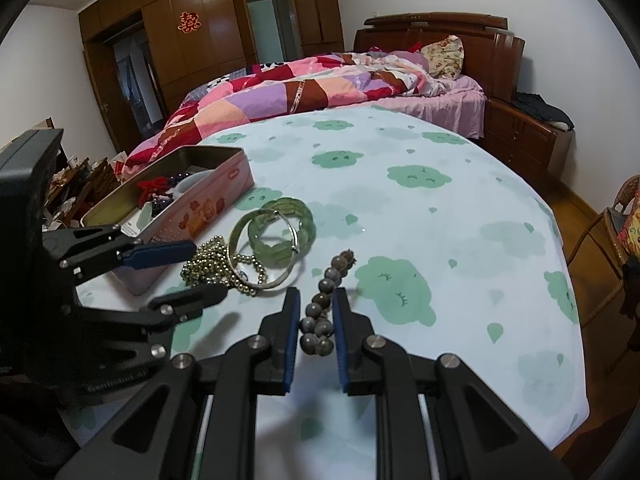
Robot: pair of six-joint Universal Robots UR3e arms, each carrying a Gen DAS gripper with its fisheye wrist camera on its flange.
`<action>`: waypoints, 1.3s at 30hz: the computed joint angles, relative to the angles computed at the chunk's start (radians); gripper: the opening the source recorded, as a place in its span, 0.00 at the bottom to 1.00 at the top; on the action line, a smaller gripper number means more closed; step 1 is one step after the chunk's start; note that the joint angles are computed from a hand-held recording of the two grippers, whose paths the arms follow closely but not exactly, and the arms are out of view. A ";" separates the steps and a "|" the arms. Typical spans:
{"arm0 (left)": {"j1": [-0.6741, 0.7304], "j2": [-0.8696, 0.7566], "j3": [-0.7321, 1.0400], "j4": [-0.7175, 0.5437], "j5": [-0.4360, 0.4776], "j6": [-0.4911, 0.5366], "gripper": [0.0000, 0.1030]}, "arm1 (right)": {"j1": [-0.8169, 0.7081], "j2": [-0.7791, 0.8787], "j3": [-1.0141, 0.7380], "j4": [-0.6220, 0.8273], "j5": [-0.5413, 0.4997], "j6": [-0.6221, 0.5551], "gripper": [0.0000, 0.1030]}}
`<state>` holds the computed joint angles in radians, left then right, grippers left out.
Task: Organize jewelry
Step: 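Lift the gold chain high with the left tool while the right holds the bracelet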
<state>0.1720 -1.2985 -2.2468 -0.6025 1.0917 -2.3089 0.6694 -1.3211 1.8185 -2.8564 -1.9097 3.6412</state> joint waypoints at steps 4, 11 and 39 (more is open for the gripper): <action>-0.043 -0.065 0.030 0.027 0.054 -0.032 0.39 | 0.000 0.003 0.000 -0.003 -0.001 0.000 0.18; -0.010 -0.073 0.054 -0.013 0.014 -0.030 0.03 | 0.003 0.004 -0.004 0.000 0.002 0.000 0.18; 0.406 0.244 0.273 -0.721 -0.427 0.229 0.03 | 0.045 -0.041 -0.061 -0.011 -0.053 -0.020 0.18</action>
<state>0.5782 -1.0548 -1.9740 -1.3238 0.6650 -2.0798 0.7143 -1.3617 1.7574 -2.8671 -1.9629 3.6213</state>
